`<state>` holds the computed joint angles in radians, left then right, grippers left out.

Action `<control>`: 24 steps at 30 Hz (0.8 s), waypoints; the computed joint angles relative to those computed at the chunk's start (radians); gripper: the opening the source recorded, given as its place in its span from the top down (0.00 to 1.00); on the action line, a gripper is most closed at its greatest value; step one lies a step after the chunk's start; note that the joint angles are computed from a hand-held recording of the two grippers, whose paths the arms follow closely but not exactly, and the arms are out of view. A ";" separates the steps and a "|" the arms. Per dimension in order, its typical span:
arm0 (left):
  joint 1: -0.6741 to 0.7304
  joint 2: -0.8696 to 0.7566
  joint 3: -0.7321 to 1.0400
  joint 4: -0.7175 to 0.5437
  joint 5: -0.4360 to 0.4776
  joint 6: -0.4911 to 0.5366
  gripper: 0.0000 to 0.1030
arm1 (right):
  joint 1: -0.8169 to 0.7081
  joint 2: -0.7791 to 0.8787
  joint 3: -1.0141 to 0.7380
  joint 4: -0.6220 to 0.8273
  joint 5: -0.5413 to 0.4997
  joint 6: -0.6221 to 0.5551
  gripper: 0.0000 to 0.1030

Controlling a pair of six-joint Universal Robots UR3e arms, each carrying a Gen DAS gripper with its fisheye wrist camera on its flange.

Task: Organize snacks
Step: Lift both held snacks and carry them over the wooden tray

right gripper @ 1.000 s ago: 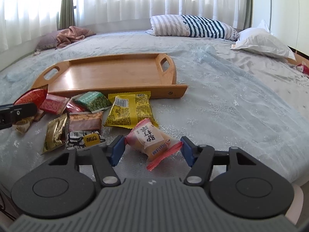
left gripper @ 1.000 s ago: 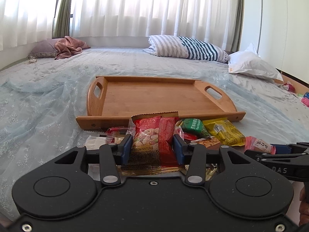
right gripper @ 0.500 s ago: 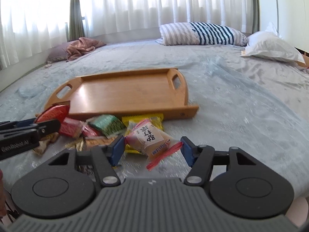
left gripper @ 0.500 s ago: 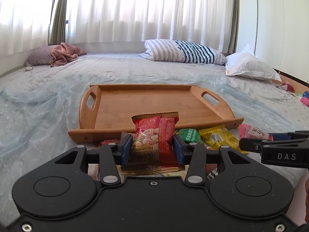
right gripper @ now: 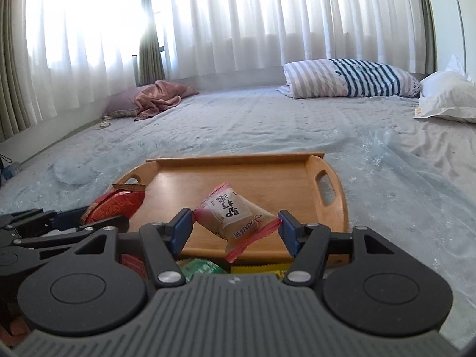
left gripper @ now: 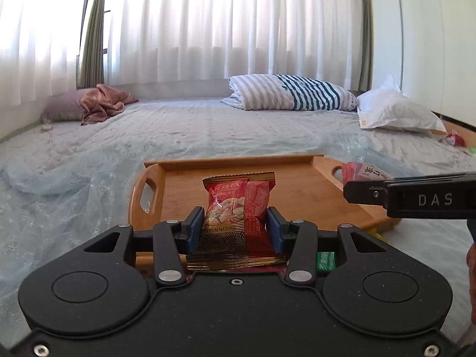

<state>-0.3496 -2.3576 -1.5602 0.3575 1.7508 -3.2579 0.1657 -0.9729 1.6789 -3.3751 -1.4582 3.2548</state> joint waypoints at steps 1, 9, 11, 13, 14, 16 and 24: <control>0.016 -0.010 0.025 -0.021 -0.023 -0.007 0.58 | -0.015 0.017 -0.038 0.026 0.042 0.018 0.37; 0.071 -0.131 0.258 -0.151 -0.031 0.045 0.58 | -0.003 0.172 -0.347 0.208 0.053 -0.025 0.37; 0.080 -0.149 0.299 -0.170 -0.032 0.049 0.58 | 0.000 0.201 -0.409 0.240 0.053 -0.036 0.37; 0.093 -0.158 0.331 -0.193 -0.046 0.042 0.58 | 0.001 0.237 -0.481 0.279 0.062 -0.038 0.37; 0.100 -0.165 0.349 -0.206 -0.054 0.037 0.58 | -0.003 0.254 -0.519 0.305 0.078 -0.030 0.37; 0.111 -0.183 0.399 -0.235 -0.061 0.036 0.58 | -0.017 0.289 -0.587 0.353 0.123 -0.001 0.37; 0.125 -0.272 0.604 -0.338 -0.045 0.091 0.58 | -0.015 0.443 -0.892 0.524 0.135 0.018 0.37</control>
